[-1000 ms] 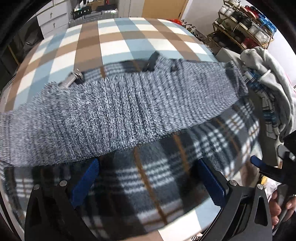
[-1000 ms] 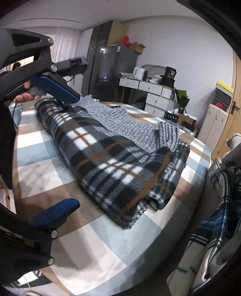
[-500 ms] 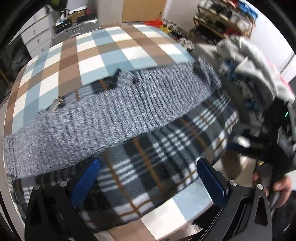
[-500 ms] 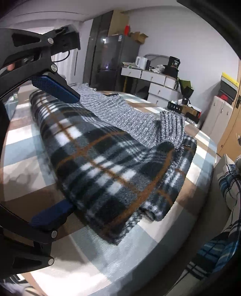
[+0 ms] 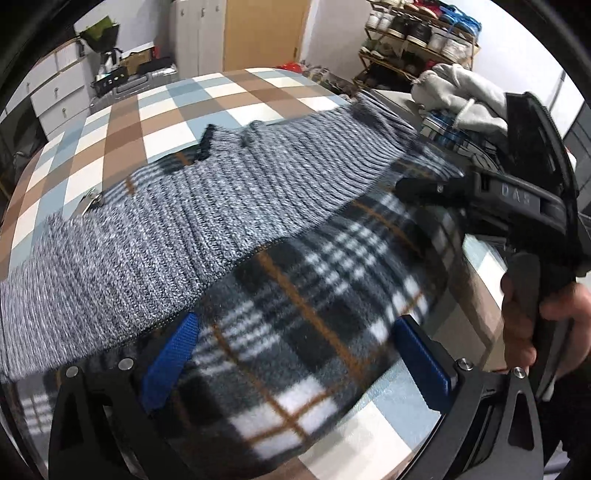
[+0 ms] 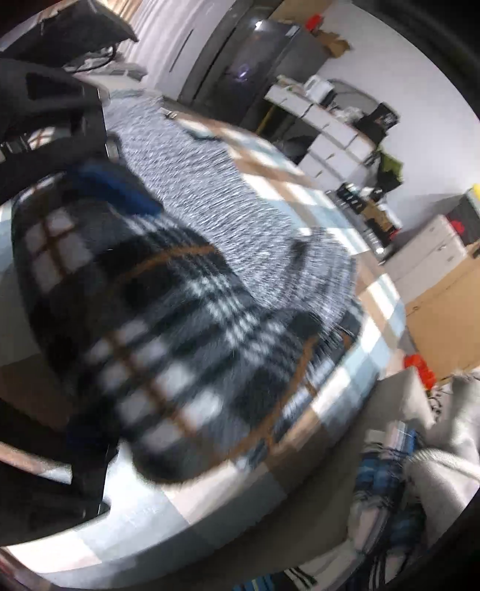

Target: Fold large clothes

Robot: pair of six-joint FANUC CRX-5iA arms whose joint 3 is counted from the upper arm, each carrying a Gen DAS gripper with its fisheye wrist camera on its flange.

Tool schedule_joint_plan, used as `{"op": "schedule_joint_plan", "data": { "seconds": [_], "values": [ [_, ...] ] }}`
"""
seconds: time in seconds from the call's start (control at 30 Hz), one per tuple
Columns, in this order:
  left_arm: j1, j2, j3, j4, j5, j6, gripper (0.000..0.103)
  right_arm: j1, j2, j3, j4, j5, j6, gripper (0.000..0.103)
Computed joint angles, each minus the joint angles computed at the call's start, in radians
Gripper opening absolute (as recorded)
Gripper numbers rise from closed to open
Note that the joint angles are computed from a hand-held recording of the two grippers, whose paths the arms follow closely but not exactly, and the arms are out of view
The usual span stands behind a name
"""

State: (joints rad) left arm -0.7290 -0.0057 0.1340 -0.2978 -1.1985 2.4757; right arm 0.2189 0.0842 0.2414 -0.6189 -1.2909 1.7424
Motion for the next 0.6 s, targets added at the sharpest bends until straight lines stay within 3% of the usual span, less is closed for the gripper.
{"op": "schedule_joint_plan", "data": {
  "seconds": [0.07, 0.17, 0.37, 0.47, 0.6],
  "values": [
    [0.012, 0.003, 0.004, 0.021, 0.016, -0.013, 0.101, -0.095, 0.001, 0.015, -0.159, -0.033, 0.065, 0.067],
    [0.035, 0.006, 0.004, 0.052, 0.024, -0.038, 0.101, -0.222, 0.034, 0.046, -0.393, -0.140, 0.163, 0.069],
    [0.013, 0.029, 0.040, 0.027, -0.006, -0.011, 0.102, -0.183, 0.104, 0.096, -0.339, -0.186, 0.049, 0.084],
    [0.010, 0.021, 0.032, 0.025, -0.004, -0.024, 0.102, -0.150, 0.123, 0.125, -0.308, -0.216, 0.033, 0.103],
    [0.018, 0.013, 0.019, 0.037, 0.009, -0.031, 0.102, -0.097, 0.133, 0.141, -0.225, -0.195, 0.014, 0.103]
  ]
}}
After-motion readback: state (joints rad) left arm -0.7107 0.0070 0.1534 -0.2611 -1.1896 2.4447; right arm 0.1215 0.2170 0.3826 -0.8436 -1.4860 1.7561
